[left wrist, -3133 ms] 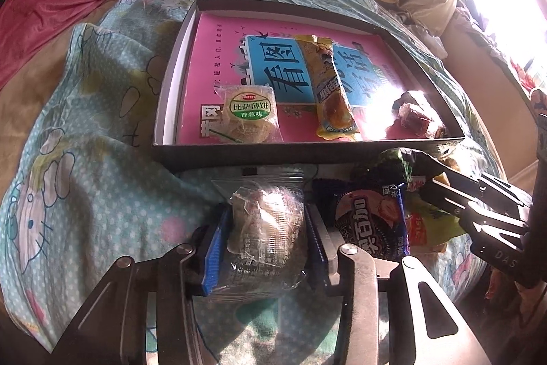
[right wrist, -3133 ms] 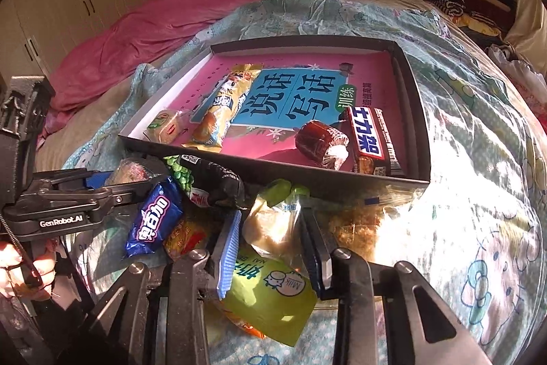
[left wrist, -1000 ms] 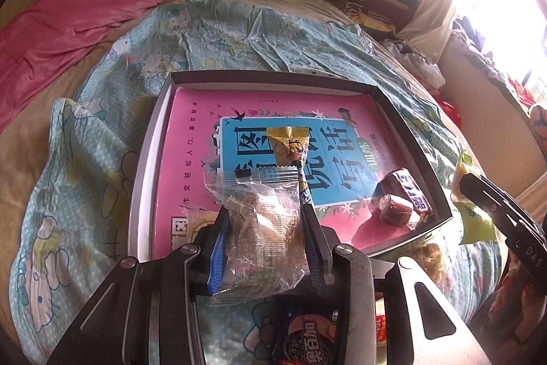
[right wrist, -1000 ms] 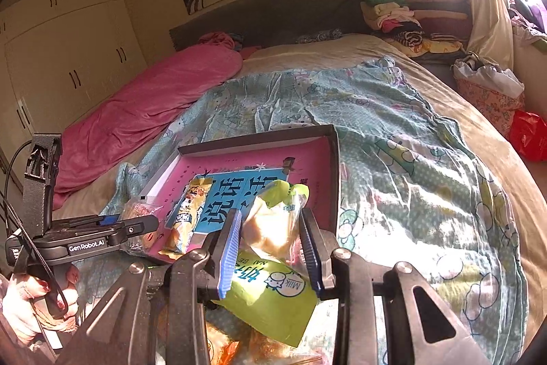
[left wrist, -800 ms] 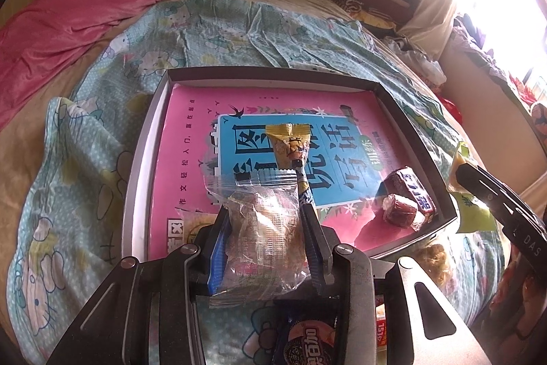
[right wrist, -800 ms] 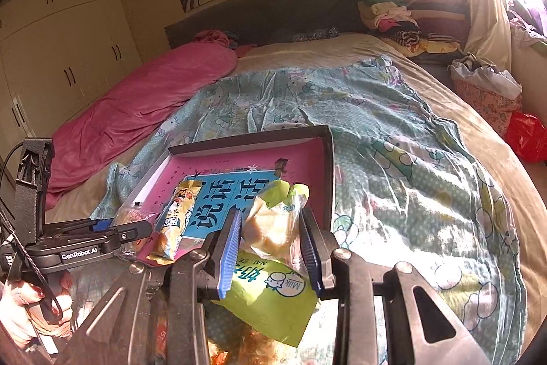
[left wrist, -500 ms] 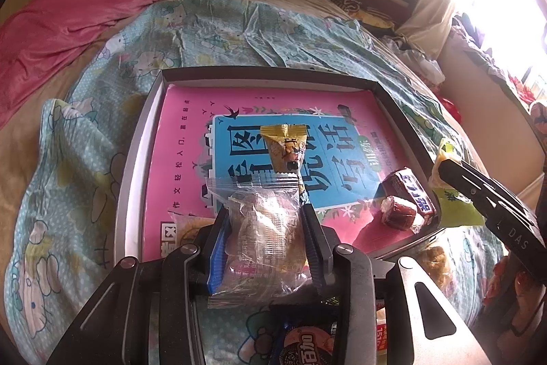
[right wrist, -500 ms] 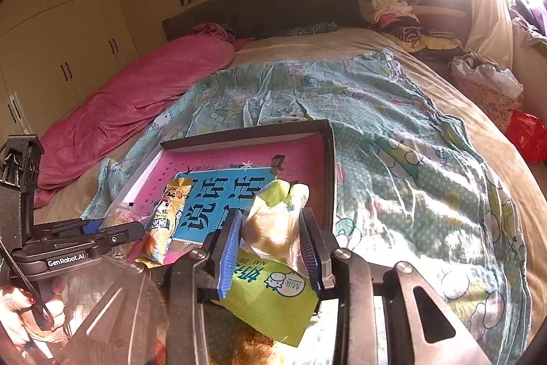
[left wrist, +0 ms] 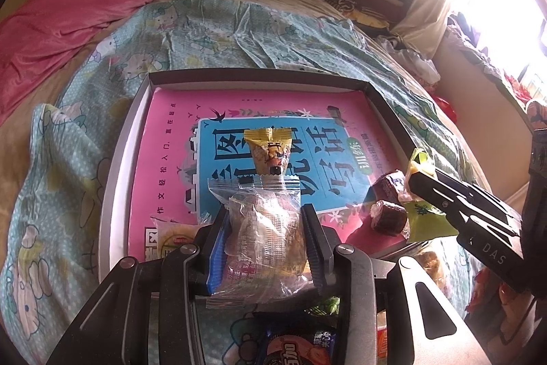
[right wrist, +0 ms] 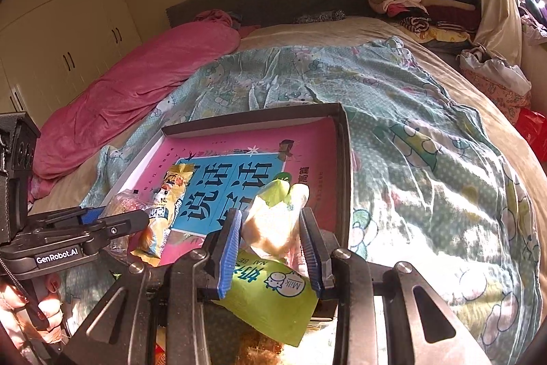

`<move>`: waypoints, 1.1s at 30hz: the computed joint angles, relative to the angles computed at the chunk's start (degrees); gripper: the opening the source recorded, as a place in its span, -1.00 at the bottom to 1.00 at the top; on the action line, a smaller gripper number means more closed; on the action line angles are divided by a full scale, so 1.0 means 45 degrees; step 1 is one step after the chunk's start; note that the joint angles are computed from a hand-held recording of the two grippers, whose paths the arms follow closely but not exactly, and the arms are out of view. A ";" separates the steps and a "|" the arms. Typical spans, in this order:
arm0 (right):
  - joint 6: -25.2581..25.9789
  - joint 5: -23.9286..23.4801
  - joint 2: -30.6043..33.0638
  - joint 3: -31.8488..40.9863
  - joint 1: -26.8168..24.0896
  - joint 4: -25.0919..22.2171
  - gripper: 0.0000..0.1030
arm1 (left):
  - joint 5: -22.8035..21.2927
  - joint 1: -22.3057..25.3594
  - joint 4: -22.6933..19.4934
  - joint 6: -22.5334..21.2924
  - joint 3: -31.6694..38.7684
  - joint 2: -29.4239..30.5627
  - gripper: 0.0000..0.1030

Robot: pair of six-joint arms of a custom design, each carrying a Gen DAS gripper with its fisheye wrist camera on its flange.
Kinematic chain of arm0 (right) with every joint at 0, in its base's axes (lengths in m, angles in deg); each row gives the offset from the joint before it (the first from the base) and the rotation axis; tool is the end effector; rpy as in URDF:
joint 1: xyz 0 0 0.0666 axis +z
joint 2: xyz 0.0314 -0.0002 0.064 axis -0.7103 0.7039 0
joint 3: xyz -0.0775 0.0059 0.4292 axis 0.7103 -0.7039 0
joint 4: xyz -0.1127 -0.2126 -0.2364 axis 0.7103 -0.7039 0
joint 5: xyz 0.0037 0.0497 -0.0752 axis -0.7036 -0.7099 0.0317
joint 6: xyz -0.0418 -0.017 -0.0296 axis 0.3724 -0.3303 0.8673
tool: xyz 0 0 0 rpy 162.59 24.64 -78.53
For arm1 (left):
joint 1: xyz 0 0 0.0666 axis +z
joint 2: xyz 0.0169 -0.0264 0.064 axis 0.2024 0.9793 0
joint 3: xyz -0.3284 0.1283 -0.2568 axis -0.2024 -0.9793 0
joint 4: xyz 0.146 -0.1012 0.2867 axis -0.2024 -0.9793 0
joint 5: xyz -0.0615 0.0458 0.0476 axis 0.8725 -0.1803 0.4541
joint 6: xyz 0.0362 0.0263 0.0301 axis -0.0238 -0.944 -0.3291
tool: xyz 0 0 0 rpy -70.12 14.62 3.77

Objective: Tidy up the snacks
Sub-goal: 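Lift clear cookie bag with left gripper while right gripper carries yellow-green bag over tray, then lower both bags into the tray and open both grippers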

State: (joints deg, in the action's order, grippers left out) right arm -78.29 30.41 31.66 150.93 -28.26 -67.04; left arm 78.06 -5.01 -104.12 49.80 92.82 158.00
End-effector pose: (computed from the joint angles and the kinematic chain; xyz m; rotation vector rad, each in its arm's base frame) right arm 0.5812 0.1768 0.3670 0.0210 2.2804 0.3090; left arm 0.6144 -0.1909 0.3845 0.3152 2.4836 -0.3739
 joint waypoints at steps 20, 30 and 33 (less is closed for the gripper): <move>-0.0147 0.0201 0.0035 -0.0142 0.0029 -0.0050 -0.26 | -0.0009 0.0016 -0.0042 0.0100 0.0079 0.0037 -0.20; -0.0321 0.0192 -0.0200 -0.0404 -0.0015 0.0147 -0.22 | -0.0197 0.0131 -0.0085 0.0280 0.0101 0.0039 -0.20; -0.0330 0.0173 -0.0311 -0.0528 0.0002 0.0174 -0.21 | -0.0172 0.0169 -0.0157 0.0347 0.0094 0.0056 -0.20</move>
State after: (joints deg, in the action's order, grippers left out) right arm -79.77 31.19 30.25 148.56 -28.25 -66.26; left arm 77.29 -4.25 -104.82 51.36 93.24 158.25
